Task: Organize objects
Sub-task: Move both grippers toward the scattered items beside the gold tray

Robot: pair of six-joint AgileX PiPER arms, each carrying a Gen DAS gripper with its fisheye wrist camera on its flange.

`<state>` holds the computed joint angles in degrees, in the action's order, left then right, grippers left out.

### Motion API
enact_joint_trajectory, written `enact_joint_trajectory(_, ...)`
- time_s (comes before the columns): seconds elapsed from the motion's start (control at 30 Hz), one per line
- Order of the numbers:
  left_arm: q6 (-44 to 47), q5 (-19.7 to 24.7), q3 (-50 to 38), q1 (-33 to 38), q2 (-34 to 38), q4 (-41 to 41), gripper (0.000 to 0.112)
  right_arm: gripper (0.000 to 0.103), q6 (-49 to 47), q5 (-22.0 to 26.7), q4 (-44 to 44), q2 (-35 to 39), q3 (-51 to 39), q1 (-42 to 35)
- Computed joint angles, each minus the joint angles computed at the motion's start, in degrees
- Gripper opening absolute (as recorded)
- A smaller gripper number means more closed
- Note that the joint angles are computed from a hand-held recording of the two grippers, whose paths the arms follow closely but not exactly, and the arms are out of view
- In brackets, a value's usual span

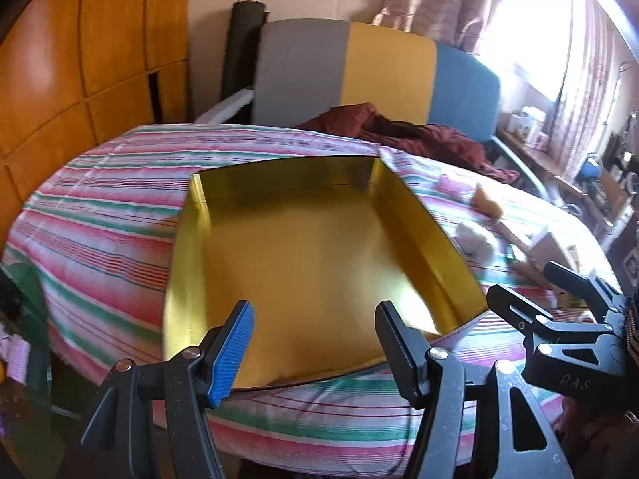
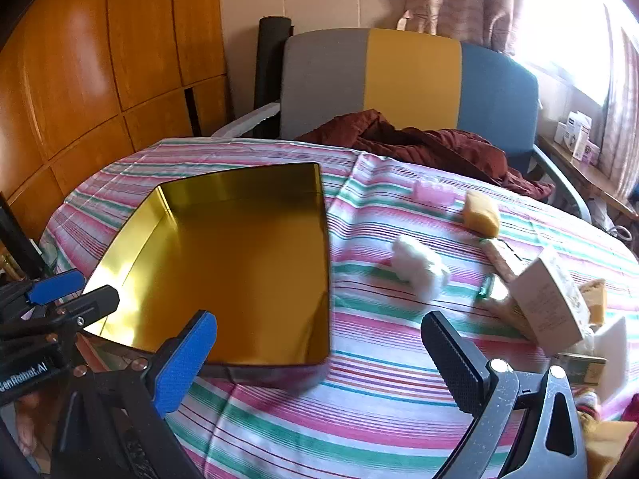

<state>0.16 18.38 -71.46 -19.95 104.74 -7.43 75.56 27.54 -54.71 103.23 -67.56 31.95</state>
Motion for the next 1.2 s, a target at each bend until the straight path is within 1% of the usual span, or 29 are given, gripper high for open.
enact_joint_trajectory(0.03,3.8,0.4,-0.3,0.0,0.2,-3.9,0.064,0.103,0.8,-0.1,-0.7,-1.0,1.3,-0.4)
enact_joint_trajectory(0.07,5.4,0.5,-0.5,-0.1,0.4,-5.5,0.064,0.103,1.0,-0.3,-0.8,-1.9,2.3,-0.9)
enact_joint_trajectory(0.13,5.3,1.1,-1.6,-0.8,0.9,-4.8,0.064,0.103,0.3,-0.8,0.5,-4.4,5.2,-2.3)
enact_joint_trajectory(0.27,11.0,3.5,-4.3,-1.2,2.1,-10.5,0.064,0.103,-1.5,-0.6,2.3,-10.4,11.6,-5.3)
enact_joint_trajectory(0.37,12.8,7.0,-8.0,-2.1,4.1,-12.4,0.064,0.103,-5.1,0.7,5.5,-16.5,17.0,-8.1)
enact_joint_trajectory(0.4,14.4,9.3,-10.2,-2.2,5.4,-14.2,0.064,0.103,-7.1,1.5,7.1,-19.0,18.7,-9.4)
enact_joint_trajectory(0.47,17.3,11.9,-13.0,-3.0,7.0,-16.7,0.064,0.103,-12.0,3.2,11.4,-24.1,21.4,-12.2)
enact_joint_trajectory(0.57,23.8,15.5,-16.8,-4.9,9.1,-21.7,0.064,0.103,-18.8,8.2,15.4,-32.0,24.7,-16.4)
enact_joint_trajectory(0.63,28.1,19.9,-20.7,-6.0,11.4,-26.0,0.064,0.103,-24.0,11.2,17.9,-35.9,26.2,-19.9)
enact_joint_trajectory(0.67,29.4,21.3,-22.0,-6.5,12.1,-27.1,0.064,0.103,-27.5,11.9,20.1,-37.1,26.8,-22.4)
enact_joint_trajectory(0.77,32.8,27.4,-28.2,-8.9,15.5,-29.9,0.064,0.103,-41.8,11.1,31.1,-37.5,28.1,-32.1)
enact_joint_trajectory(0.8,32.7,28.8,-30.2,-9.8,16.6,-29.8,0.065,0.102,-44.6,11.0,33.1,-37.6,28.7,-33.8)
enact_joint_trajectory(0.83,32.9,31.0,-32.7,-10.7,18.1,-29.9,0.065,0.098,-46.7,10.9,34.4,-37.0,29.1,-35.4)
enact_joint_trajectory(0.93,30.2,34.7,-39.4,-13.7,22.1,-27.2,0.065,0.084,-48.3,10.1,35.5,-35.4,30.1,-37.5)
enact_joint_trajectory(1.03,27.4,39.0,-46.3,-16.2,26.5,-25.3,0.065,0.079,-48.4,9.2,35.5,-33.4,31.0,-38.6)
enact_joint_trajectory(1.07,26.7,40.3,-49.0,-17.1,28.3,-24.8,0.065,0.076,-49.5,8.8,36.5,-33.0,31.1,-39.6)
enact_joint_trajectory(1.1,26.4,41.8,-51.6,-17.8,30.1,-24.4,0.065,0.071,-49.3,8.5,36.7,-32.3,31.0,-39.8)
enact_joint_trajectory(1.13,26.1,43.8,-54.7,-18.5,31.9,-24.5,0.065,0.06,-49.4,8.6,36.9,-32.3,30.8,-40.2)
enact_joint_trajectory(1.2,26.2,47.0,-59.9,-19.6,35.0,-24.5,0.065,0.058,-53.4,8.2,40.5,-32.6,30.9,-42.3)
